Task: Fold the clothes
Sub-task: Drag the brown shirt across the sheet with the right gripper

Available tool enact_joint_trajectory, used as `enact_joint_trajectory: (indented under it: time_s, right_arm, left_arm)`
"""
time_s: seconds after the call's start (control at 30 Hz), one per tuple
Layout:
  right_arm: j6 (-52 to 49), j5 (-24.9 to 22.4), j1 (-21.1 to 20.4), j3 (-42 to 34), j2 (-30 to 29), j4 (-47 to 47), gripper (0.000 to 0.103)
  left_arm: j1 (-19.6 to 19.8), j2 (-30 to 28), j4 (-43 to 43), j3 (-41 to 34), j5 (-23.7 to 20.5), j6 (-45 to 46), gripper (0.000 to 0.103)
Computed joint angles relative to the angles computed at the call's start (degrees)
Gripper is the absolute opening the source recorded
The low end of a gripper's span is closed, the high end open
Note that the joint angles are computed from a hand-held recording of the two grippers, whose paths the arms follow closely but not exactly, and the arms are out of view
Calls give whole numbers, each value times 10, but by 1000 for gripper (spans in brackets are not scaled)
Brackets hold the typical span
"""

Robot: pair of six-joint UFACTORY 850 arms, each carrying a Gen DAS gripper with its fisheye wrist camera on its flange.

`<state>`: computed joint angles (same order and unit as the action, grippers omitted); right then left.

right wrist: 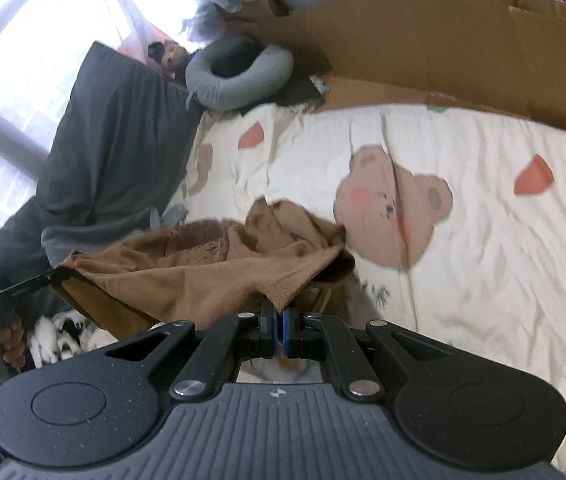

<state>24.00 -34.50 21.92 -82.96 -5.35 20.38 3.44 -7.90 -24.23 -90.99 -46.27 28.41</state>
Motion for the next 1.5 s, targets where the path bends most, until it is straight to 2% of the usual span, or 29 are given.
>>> enact_joint_trajectory:
  time_s: [0.43, 0.77, 0.87, 1.03, 1.17, 1.37, 1.5]
  right_arm:
    - [-58, -103, 15, 49, 47, 56, 0]
    - [-56, -125, 22, 69, 46, 64, 3]
    - [-50, -123, 21, 72, 44, 55, 4]
    - [-38, -90, 18, 73, 27, 47, 5]
    - [-31, -65, 17, 68, 9, 51, 5]
    - [-36, -54, 21, 48, -15, 45, 5]
    - [-30, -36, 21, 47, -18, 40, 8]
  left_arm:
    - [24, 55, 13, 61, -57, -6, 2]
    - [53, 72, 76, 90, -74, -36, 2]
    - [59, 73, 95, 101, -80, -41, 2]
    - [60, 69, 153, 107, -95, -67, 2]
    - [65, 58, 189, 88, -108, -86, 2]
    - [76, 39, 217, 54, -131, -97, 3]
    - [82, 24, 205, 22, -148, -107, 11]
